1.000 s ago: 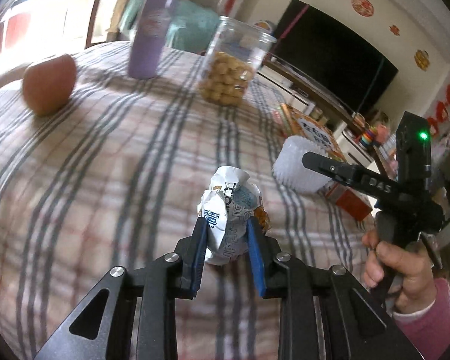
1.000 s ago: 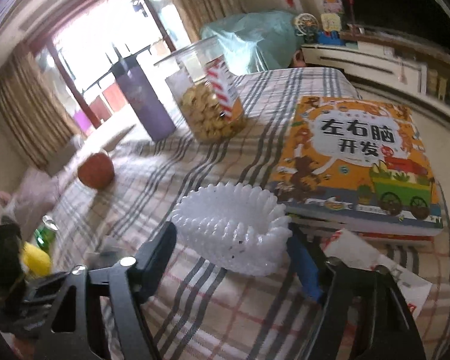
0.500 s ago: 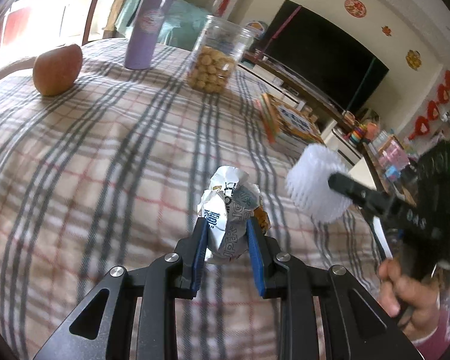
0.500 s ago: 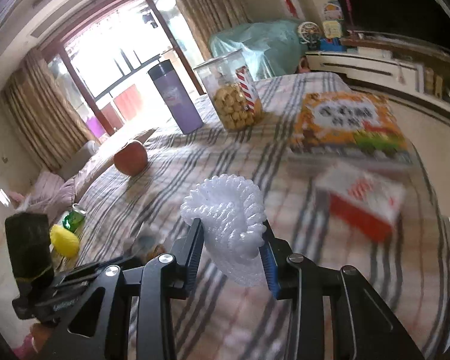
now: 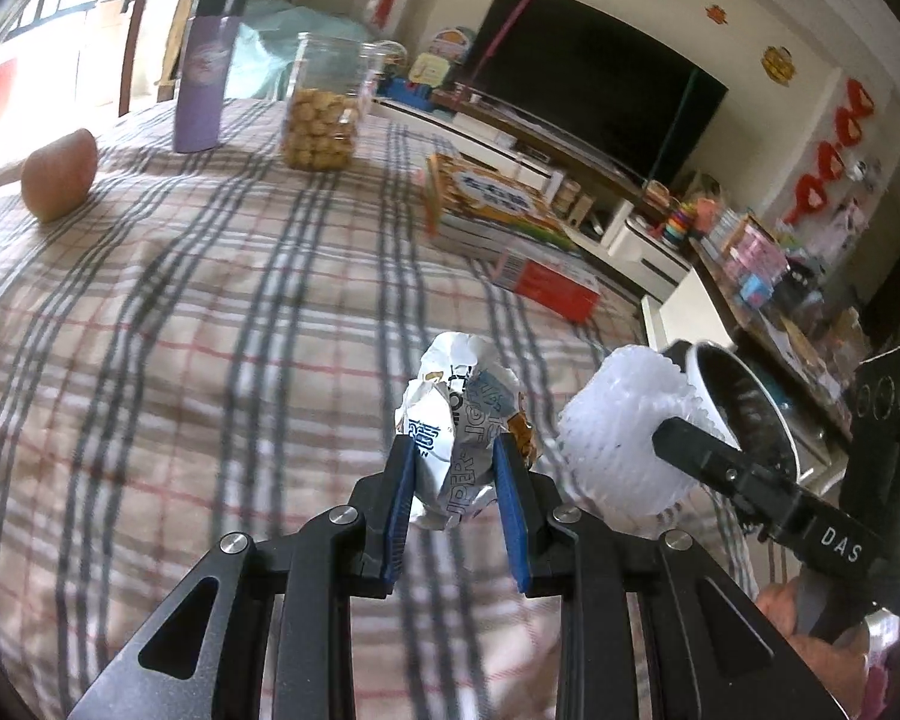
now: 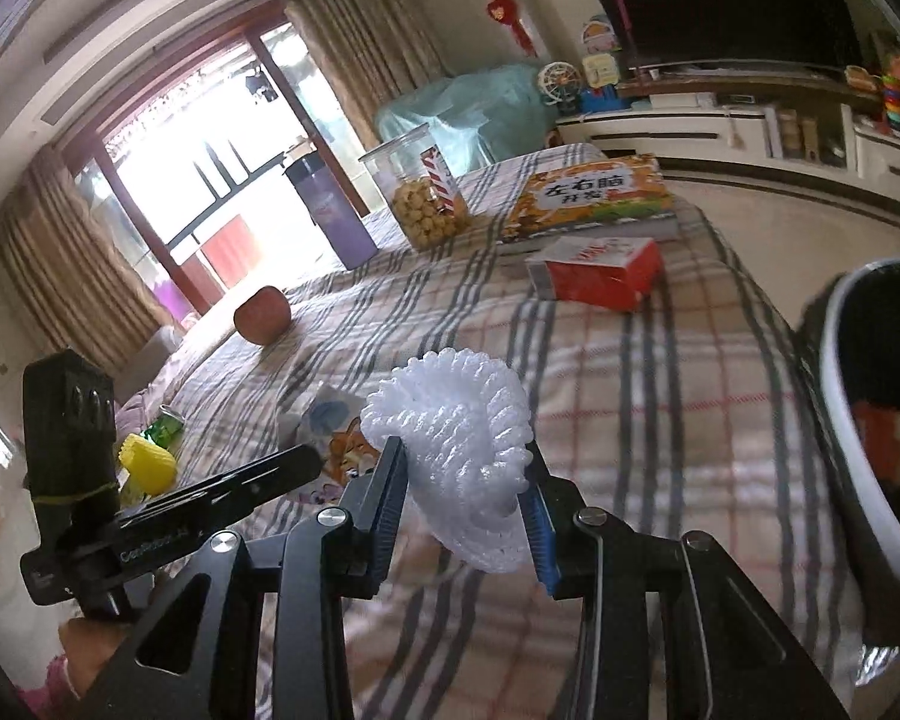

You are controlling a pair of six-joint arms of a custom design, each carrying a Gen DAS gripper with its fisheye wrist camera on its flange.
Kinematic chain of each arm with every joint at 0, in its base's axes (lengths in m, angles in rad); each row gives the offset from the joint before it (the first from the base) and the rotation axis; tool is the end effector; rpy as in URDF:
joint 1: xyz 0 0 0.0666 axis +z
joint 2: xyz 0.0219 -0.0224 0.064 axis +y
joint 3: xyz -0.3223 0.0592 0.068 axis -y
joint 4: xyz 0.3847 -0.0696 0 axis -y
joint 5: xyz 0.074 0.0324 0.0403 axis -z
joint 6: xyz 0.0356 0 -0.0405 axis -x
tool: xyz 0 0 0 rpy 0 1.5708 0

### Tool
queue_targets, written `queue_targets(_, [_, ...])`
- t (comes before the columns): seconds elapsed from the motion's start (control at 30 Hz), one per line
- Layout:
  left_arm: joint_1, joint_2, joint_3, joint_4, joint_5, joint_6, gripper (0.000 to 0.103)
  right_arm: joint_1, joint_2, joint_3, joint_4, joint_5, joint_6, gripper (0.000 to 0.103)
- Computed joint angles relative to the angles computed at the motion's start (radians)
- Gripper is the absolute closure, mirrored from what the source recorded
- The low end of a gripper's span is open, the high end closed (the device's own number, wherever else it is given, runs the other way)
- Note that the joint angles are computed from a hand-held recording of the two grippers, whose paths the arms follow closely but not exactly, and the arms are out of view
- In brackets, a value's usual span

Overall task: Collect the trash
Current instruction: 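Carry the foil wrapper and foam sleeve over the trash bin with both tools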

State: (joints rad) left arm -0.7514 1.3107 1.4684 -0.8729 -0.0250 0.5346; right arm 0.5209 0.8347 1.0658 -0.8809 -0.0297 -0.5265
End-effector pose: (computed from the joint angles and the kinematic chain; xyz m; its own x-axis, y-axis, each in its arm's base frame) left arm 0.3418 -0.3186 0.4479 -0.7530 0.0065 -0.6580 0.3312 0.8678 -0.3705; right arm 0.2751 0.1586 0.4368 -0.7140 0.1694 -0.6793 -0.1841 0.8907 0.4156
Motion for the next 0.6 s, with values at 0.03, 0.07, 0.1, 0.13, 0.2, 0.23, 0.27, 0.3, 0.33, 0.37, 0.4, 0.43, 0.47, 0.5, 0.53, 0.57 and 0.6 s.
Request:
queue_targets(0.03, [-0.01,0.0,0.003,-0.003,-0.005,-0.002,0.078,0.001,-0.017,-0.009,-0.004,0.003,-0.007,0.066])
queue_targets(0.07, [-0.022,0.0,0.007,-0.008,-0.012,-0.004,0.078,0.003,-0.03,-0.018,-0.007,0.008,-0.012,0.066])
queue_targets(0.1, [-0.032,0.002,0.011,-0.013,-0.019,-0.007,0.078,0.005,-0.041,-0.023,-0.011,0.012,-0.014,0.066])
queue_targets(0.13, [-0.042,0.004,0.017,-0.02,-0.026,-0.012,0.078,0.007,-0.054,-0.03,-0.015,0.019,-0.016,0.066])
queue_targets(0.2, [-0.065,0.01,0.03,-0.034,-0.045,-0.021,0.078,0.005,-0.077,-0.041,-0.021,0.023,-0.02,0.066])
queue_targets(0.23, [-0.074,0.012,0.035,-0.038,-0.051,-0.025,0.078,0.003,-0.09,-0.047,-0.025,0.023,-0.022,0.066])
queue_targets(0.27, [-0.08,0.014,0.039,-0.041,-0.056,-0.029,0.078,0.003,-0.102,-0.053,-0.028,0.026,-0.024,0.066])
queue_targets(0.3, [-0.088,0.016,0.046,-0.047,-0.063,-0.033,0.078,0.0,-0.113,-0.057,-0.029,0.026,-0.027,0.066])
queue_targets(0.33, [-0.093,0.017,0.049,-0.049,-0.066,-0.036,0.078,-0.002,-0.122,-0.06,-0.03,0.026,-0.03,0.066])
queue_targets(0.37, [-0.1,0.019,0.054,-0.052,-0.071,-0.038,0.078,-0.004,-0.13,-0.063,-0.032,0.029,-0.032,0.066])
queue_targets(0.4, [-0.105,0.021,0.058,-0.055,-0.076,-0.04,0.078,-0.005,-0.141,-0.068,-0.034,0.032,-0.032,0.066])
queue_targets(0.43, [-0.111,0.023,0.063,-0.058,-0.081,-0.042,0.078,-0.008,-0.152,-0.072,-0.035,0.033,-0.034,0.066])
queue_targets(0.47, [-0.116,0.027,0.07,-0.062,-0.084,-0.044,0.078,-0.009,-0.16,-0.075,-0.037,0.036,-0.037,0.066])
queue_targets(0.5, [-0.122,0.028,0.073,-0.065,-0.087,-0.043,0.078,-0.009,-0.167,-0.076,-0.039,0.039,-0.038,0.066])
queue_targets(0.53, [-0.129,0.032,0.078,-0.068,-0.091,-0.043,0.078,-0.01,-0.177,-0.078,-0.042,0.043,-0.038,0.066])
queue_targets(0.57, [-0.135,0.034,0.082,-0.071,-0.093,-0.044,0.078,-0.01,-0.187,-0.082,-0.046,0.046,-0.04,0.066])
queue_targets(0.6, [-0.138,0.037,0.085,-0.073,-0.094,-0.045,0.078,-0.012,-0.194,-0.084,-0.046,0.047,-0.042,0.066])
